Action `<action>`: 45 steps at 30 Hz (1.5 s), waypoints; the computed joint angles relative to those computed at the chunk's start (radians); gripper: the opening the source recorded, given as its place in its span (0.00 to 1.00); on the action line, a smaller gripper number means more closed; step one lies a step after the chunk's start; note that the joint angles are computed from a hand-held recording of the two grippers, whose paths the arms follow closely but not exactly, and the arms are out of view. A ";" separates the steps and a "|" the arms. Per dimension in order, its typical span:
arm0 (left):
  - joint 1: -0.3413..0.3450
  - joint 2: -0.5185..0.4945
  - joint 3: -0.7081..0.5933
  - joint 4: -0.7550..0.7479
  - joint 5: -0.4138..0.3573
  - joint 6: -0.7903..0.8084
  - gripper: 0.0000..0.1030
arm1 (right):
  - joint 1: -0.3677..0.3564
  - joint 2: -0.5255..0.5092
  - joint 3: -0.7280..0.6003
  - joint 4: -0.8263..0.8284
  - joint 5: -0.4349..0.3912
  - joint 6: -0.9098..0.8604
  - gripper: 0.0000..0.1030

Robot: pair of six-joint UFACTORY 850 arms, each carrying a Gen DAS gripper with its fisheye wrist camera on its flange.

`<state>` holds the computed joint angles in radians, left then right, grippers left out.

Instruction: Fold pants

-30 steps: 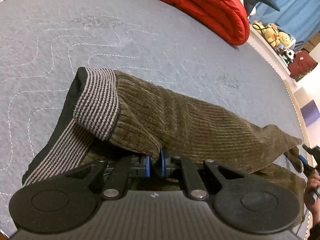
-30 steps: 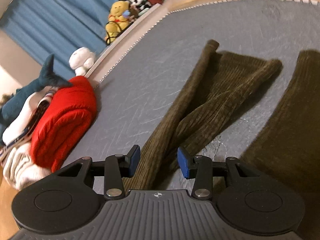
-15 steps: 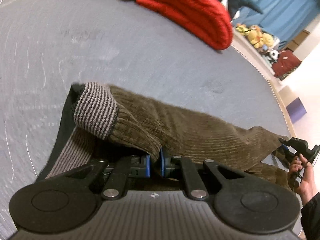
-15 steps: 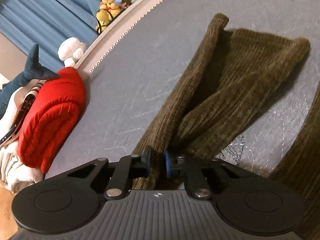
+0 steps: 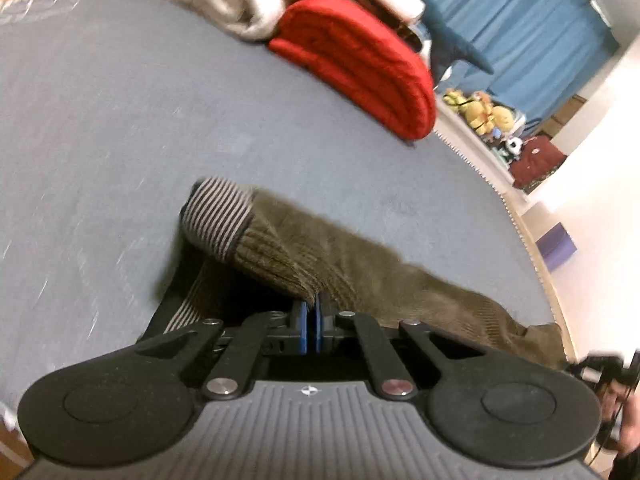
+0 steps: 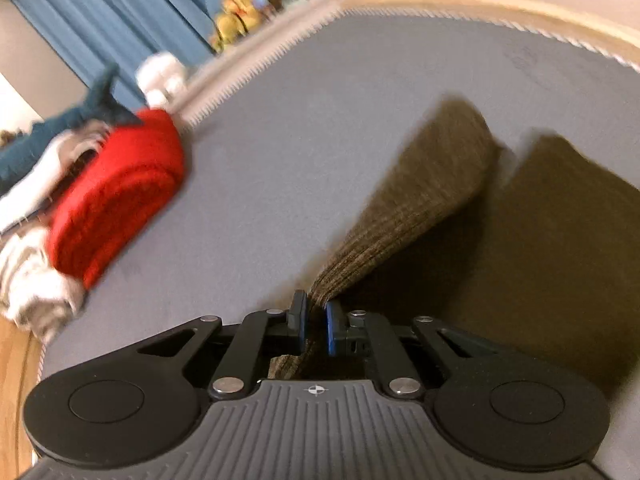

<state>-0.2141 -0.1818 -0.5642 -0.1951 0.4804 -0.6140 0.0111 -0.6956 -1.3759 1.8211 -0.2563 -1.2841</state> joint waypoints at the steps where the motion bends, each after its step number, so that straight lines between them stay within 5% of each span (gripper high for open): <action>1: 0.000 -0.003 0.003 0.015 -0.024 -0.024 0.04 | -0.010 0.013 0.039 -0.105 -0.003 0.095 0.09; 3: 0.024 -0.029 -0.010 0.162 -0.066 -0.189 0.05 | -0.038 0.006 0.081 -0.227 -0.044 0.239 0.10; 5: 0.044 -0.054 -0.028 0.251 -0.074 -0.312 0.08 | -0.083 -0.020 0.090 -0.182 -0.131 0.247 0.16; 7: 0.048 -0.066 -0.043 0.192 -0.084 -0.285 0.18 | -0.108 -0.021 0.098 0.007 -0.127 0.094 0.21; 10: 0.053 -0.086 -0.066 0.157 -0.103 -0.297 0.32 | -0.125 -0.011 0.092 0.321 -0.057 -0.202 0.54; 11: 0.058 -0.095 -0.077 0.154 -0.117 -0.306 0.32 | -0.134 -0.016 0.082 0.426 -0.036 -0.269 0.55; 13: 0.064 -0.107 -0.090 0.137 -0.136 -0.308 0.32 | -0.150 -0.036 0.065 0.539 -0.018 -0.293 0.55; 17: 0.077 -0.126 -0.113 0.166 -0.162 -0.346 0.35 | -0.167 -0.104 -0.006 0.510 0.041 -0.144 0.55; 21: 0.088 -0.154 -0.135 0.252 -0.162 -0.420 0.37 | -0.183 -0.158 -0.055 0.569 -0.030 -0.190 0.55; 25: 0.078 -0.165 -0.153 0.174 -0.170 -0.322 0.37 | -0.186 -0.195 -0.097 0.632 -0.068 -0.289 0.54; 28: 0.075 -0.168 -0.155 0.176 -0.163 -0.318 0.37 | -0.171 -0.198 -0.121 0.742 -0.035 -0.412 0.32; 29: 0.075 -0.170 -0.156 0.177 -0.162 -0.319 0.37 | -0.174 -0.198 -0.115 0.748 -0.065 -0.419 0.22; 32: 0.073 -0.169 -0.148 0.179 -0.153 -0.319 0.37 | -0.181 -0.163 -0.074 0.663 -0.346 -0.525 0.22; 34: 0.071 -0.170 -0.148 0.176 -0.153 -0.313 0.37 | -0.180 -0.138 -0.043 0.668 -0.445 -0.625 0.21; 36: 0.069 -0.170 -0.150 0.177 -0.154 -0.307 0.37 | -0.179 -0.140 -0.035 0.714 -0.377 -0.591 0.21; 39: 0.067 -0.171 -0.149 0.170 -0.156 -0.294 0.37 | -0.174 -0.169 -0.075 0.703 -0.155 -0.468 0.25; 45: 0.063 -0.171 -0.152 0.150 -0.160 -0.276 0.39 | -0.170 -0.212 -0.120 0.519 -0.119 -0.300 0.34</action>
